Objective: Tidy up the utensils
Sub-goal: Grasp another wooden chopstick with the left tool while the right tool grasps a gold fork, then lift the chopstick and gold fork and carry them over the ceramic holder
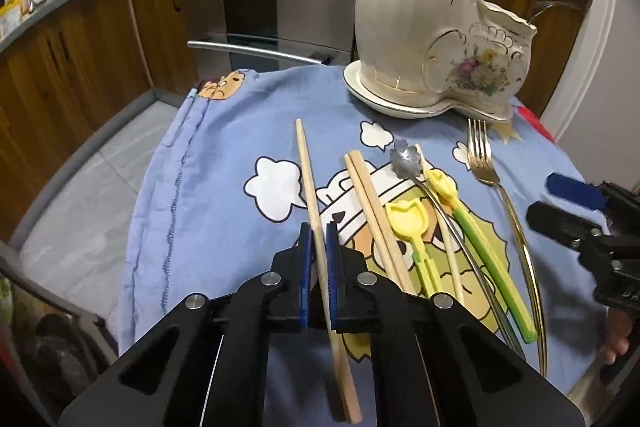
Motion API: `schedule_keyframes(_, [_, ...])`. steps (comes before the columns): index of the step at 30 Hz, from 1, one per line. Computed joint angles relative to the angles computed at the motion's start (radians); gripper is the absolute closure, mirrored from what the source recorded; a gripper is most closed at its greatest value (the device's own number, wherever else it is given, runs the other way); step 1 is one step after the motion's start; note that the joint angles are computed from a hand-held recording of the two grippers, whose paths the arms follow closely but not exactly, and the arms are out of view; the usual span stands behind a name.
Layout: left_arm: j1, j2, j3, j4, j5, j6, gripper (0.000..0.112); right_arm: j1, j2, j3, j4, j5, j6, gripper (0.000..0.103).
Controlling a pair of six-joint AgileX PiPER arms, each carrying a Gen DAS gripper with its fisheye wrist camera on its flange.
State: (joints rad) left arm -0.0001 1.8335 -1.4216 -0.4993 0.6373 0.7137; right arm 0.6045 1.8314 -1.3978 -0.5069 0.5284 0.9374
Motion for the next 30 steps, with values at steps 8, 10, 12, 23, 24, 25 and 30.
schedule_keyframes(8, [0.002, -0.012, 0.025, -0.037, -0.007, 0.049, 0.107, 0.001, 0.077, -0.104, 0.058, 0.068, -0.052, 0.067])
schedule_keyframes(10, [-0.002, -0.013, 0.028, -0.037, -0.013, 0.05, 0.107, 0.0, 0.107, -0.147, 0.074, 0.104, -0.072, 0.073])
schedule_keyframes(12, [-0.003, -0.012, 0.031, -0.044, -0.02, 0.059, 0.107, 0.008, 0.121, -0.17, 0.046, 0.128, -0.057, 0.077])
schedule_keyframes(23, [0.026, -0.027, 0.024, -0.065, 0.084, 0.11, 0.107, -0.013, 0.038, -0.068, 0.143, 0.079, -0.197, 0.096])
schedule_keyframes(24, [0.024, -0.033, 0.028, -0.053, 0.089, 0.107, 0.107, -0.015, 0.028, -0.059, 0.159, 0.083, -0.24, 0.097])
schedule_keyframes(25, [0.023, -0.041, 0.034, -0.037, 0.096, 0.105, 0.107, -0.014, 0.022, -0.055, 0.174, 0.091, -0.278, 0.098])
schedule_keyframes(30, [0.002, -0.057, 0.018, 0.085, 0.149, 0.061, 0.106, -0.005, -0.018, -0.024, 0.219, 0.14, -0.493, 0.096])
